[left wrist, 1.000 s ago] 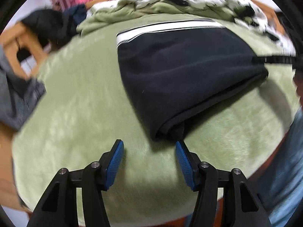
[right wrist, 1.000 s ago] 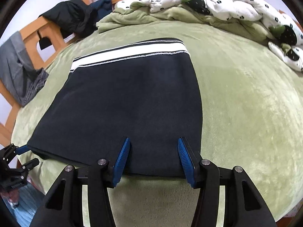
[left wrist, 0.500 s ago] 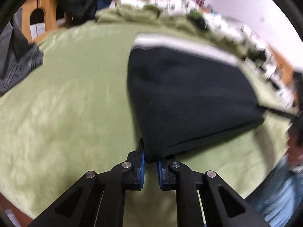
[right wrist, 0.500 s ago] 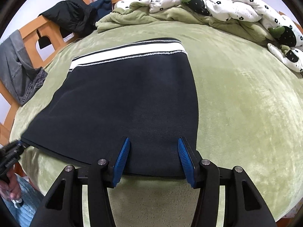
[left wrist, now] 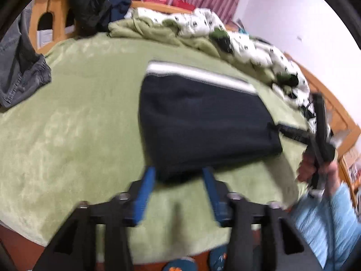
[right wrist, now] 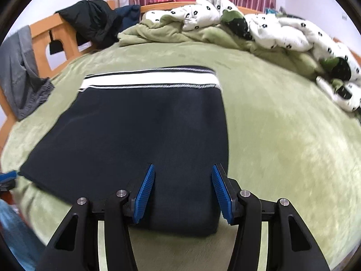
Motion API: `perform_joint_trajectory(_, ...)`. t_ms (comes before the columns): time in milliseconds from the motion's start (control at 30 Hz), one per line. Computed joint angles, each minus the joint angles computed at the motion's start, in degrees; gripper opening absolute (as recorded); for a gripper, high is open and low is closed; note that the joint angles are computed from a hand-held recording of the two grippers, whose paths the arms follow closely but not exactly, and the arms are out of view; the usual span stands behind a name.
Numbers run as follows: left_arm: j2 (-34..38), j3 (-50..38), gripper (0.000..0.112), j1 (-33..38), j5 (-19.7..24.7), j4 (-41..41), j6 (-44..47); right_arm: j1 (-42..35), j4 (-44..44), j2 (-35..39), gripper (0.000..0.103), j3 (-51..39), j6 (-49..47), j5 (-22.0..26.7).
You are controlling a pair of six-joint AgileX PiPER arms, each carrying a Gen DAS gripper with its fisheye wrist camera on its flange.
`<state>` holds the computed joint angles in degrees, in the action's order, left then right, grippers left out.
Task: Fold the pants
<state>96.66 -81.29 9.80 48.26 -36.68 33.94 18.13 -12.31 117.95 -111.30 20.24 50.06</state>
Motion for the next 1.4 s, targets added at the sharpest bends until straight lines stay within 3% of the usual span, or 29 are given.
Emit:
perform_joint_trajectory(67,2.62,-4.61,0.051,-2.50,-0.42,3.57,-3.82,-1.09,4.00,1.70,0.052,-2.25,-2.14,0.56)
perform_joint_trajectory(233,13.22,-15.83,0.051,-7.38,0.94,8.96,-13.06,0.26,0.85,2.01,0.052,-1.62,0.98,0.87)
perform_joint_trajectory(367,10.89,-8.00,0.051,-9.37,-6.90,9.83,-12.12,0.18,0.73,-0.99,0.052,4.57,1.04,-2.77)
perform_joint_trajectory(533,11.43,-8.95,0.051,-8.40,-5.56,7.64,-13.30,-0.28,0.83,-3.34,0.053,9.32,-0.10,-6.38)
perform_joint_trajectory(767,10.69,-7.36,0.053,-10.41,-9.07,11.78,-15.45,0.34,-0.77,-2.88,0.056,8.43,2.11,-4.74)
perform_joint_trajectory(967,10.62,-7.52,0.053,-10.70,-8.94,12.62,-15.99,-0.53,1.15,-3.03,0.064,8.53,1.84,-3.22)
perform_joint_trajectory(1100,10.14,-7.74,0.053,-10.22,-8.37,11.11,-14.66,-1.15,2.32,-3.40,0.065,8.42,0.20,-2.86)
perform_joint_trajectory(1233,8.60,-7.67,0.053,-10.10,-7.98,4.00,-7.36,-0.44,-3.44,-6.06,0.062,11.76,6.67,-7.02)
perform_joint_trajectory(1333,11.73,-12.15,0.053,-12.55,-5.66,9.06,-13.42,-0.63,1.11,-3.45,0.061,8.30,2.61,-4.71)
perform_joint_trajectory(1400,14.36,-15.53,0.053,-14.20,-3.44,14.54,-19.25,0.88,-3.04,-2.60,0.060,7.72,4.00,-3.54)
